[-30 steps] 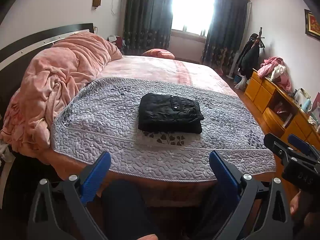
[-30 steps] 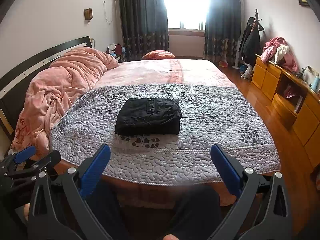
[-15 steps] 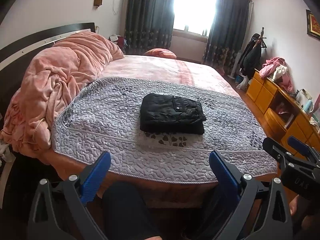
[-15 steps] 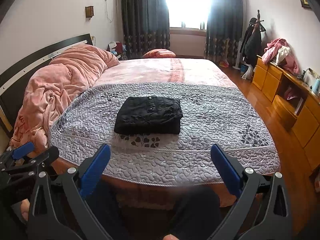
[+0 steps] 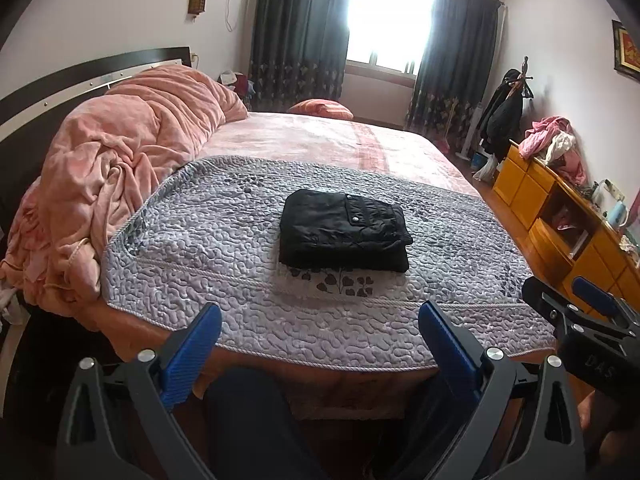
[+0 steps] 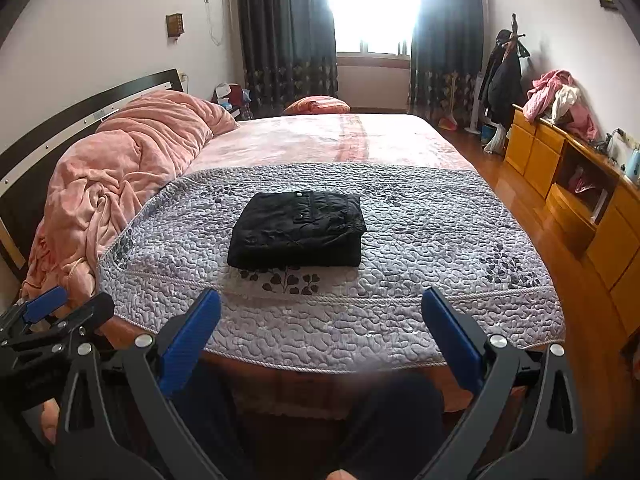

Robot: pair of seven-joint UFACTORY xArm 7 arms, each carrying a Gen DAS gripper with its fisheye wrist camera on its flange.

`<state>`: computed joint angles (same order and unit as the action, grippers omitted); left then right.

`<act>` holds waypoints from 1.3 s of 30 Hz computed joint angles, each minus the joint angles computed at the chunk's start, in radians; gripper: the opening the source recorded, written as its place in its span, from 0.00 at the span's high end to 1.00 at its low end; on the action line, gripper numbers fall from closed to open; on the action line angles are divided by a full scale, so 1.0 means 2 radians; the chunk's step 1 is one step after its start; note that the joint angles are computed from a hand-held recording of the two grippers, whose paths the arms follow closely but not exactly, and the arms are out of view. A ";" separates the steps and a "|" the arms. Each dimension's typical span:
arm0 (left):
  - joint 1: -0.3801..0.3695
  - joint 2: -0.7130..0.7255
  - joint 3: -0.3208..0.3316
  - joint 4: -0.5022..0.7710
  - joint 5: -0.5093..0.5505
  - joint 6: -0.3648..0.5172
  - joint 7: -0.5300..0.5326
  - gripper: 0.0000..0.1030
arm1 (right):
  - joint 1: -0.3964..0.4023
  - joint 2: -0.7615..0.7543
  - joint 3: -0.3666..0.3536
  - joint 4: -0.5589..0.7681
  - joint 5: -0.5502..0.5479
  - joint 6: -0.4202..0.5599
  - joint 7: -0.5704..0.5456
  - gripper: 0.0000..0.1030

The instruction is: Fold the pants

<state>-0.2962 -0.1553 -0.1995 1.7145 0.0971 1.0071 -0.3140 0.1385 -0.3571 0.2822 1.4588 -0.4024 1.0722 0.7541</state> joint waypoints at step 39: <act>-0.009 0.020 -0.002 0.024 0.032 0.004 -0.015 0.04 | 0.002 0.014 -0.012 -0.003 0.005 -0.016 -0.002 0.03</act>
